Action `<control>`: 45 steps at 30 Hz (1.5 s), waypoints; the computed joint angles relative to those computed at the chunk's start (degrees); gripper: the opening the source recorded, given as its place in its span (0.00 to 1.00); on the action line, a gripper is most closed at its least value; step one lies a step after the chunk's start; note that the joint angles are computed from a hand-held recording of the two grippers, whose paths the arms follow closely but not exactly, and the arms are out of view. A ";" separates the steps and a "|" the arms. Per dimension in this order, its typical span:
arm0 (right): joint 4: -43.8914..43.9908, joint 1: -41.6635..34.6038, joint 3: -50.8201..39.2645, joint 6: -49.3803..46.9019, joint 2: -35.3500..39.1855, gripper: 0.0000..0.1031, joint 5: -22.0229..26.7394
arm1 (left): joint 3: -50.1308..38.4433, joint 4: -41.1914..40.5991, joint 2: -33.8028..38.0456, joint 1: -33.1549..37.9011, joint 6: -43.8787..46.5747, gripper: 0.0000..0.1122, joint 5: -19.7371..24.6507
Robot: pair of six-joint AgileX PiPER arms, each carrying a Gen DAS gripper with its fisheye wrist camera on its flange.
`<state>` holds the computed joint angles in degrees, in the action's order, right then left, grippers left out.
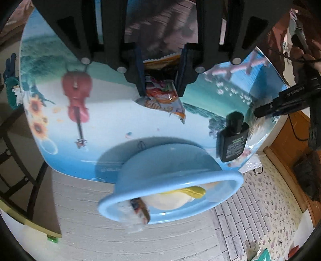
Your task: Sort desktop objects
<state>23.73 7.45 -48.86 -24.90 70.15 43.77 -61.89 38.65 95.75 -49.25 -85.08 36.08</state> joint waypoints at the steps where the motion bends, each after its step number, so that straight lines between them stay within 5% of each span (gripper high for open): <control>1: -0.06 -0.46 -0.07 -0.91 0.00 0.31 0.09 | -0.55 -0.18 0.20 -0.44 0.33 0.24 0.52; 8: -1.20 1.49 -1.79 -3.21 -0.36 0.39 -1.35 | -7.74 -2.95 2.75 -4.80 3.75 0.30 9.25; 13: -2.62 3.22 -1.49 -2.69 2.53 0.54 -2.39 | -12.11 -4.37 6.92 -5.68 4.35 0.63 15.17; 15: -5.93 6.11 0.62 -0.23 3.03 0.60 -6.62 | -12.38 -5.46 8.50 -5.17 5.39 0.79 15.75; 17: -5.59 8.11 3.86 -1.11 1.93 0.84 -11.29 | -11.36 -0.95 9.58 -6.74 1.91 0.92 16.66; 21: -4.56 9.80 6.77 -1.22 0.77 0.91 -15.81 | -4.31 13.58 8.75 -9.41 -12.97 0.91 12.82; 45: -4.55 10.02 9.08 0.18 0.24 0.98 -18.81 | -1.57 18.64 8.06 -11.44 -18.30 0.91 12.66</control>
